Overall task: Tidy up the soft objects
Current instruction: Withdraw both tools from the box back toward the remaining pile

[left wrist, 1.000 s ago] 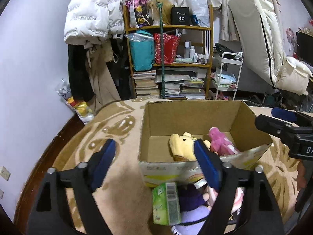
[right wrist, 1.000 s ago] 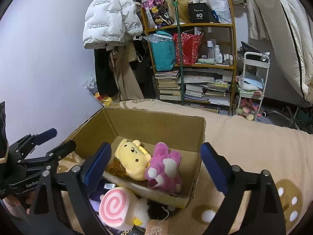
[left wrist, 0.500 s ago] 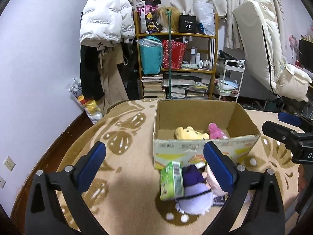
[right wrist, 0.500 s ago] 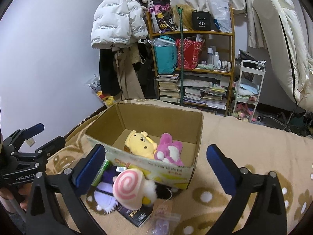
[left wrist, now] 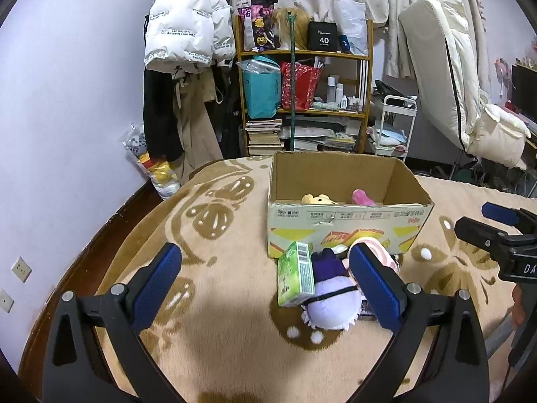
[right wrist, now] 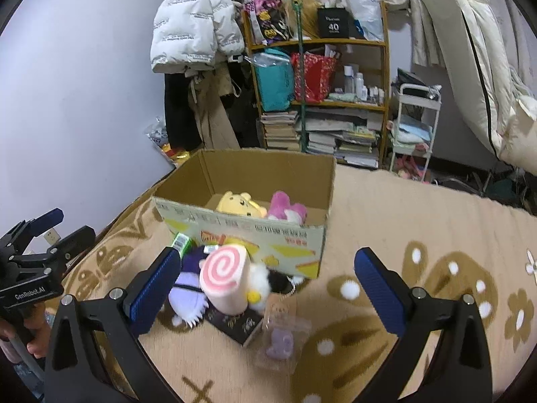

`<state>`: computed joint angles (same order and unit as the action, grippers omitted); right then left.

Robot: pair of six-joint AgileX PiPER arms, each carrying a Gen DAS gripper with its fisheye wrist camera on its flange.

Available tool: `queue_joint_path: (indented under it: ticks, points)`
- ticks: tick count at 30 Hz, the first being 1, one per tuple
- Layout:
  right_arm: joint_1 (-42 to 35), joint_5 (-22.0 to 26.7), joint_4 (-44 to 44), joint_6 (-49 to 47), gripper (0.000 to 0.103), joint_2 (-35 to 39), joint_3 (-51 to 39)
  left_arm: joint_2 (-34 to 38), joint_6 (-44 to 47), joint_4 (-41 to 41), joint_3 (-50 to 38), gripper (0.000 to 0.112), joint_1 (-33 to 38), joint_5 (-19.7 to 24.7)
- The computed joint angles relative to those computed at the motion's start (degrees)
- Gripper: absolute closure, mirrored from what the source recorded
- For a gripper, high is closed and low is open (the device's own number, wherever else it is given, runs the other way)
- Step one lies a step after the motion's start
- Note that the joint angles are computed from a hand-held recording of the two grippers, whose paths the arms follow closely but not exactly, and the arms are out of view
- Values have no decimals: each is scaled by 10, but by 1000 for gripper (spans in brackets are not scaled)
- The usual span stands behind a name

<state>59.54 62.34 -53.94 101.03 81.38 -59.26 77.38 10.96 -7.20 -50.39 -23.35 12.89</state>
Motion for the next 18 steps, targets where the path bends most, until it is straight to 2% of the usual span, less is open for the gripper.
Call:
queue_joint_path:
  ticks: [6, 10, 18]
  points:
    - [11, 17, 20, 13, 0, 3, 1, -4, -5, 4, 2, 13, 5, 8]
    - [2, 12, 43, 11, 0, 7, 2, 10, 56, -53, -12, 13, 14, 29]
    - [-28, -11, 83, -17, 0, 19, 8, 56, 19, -16, -39, 13, 13, 56]
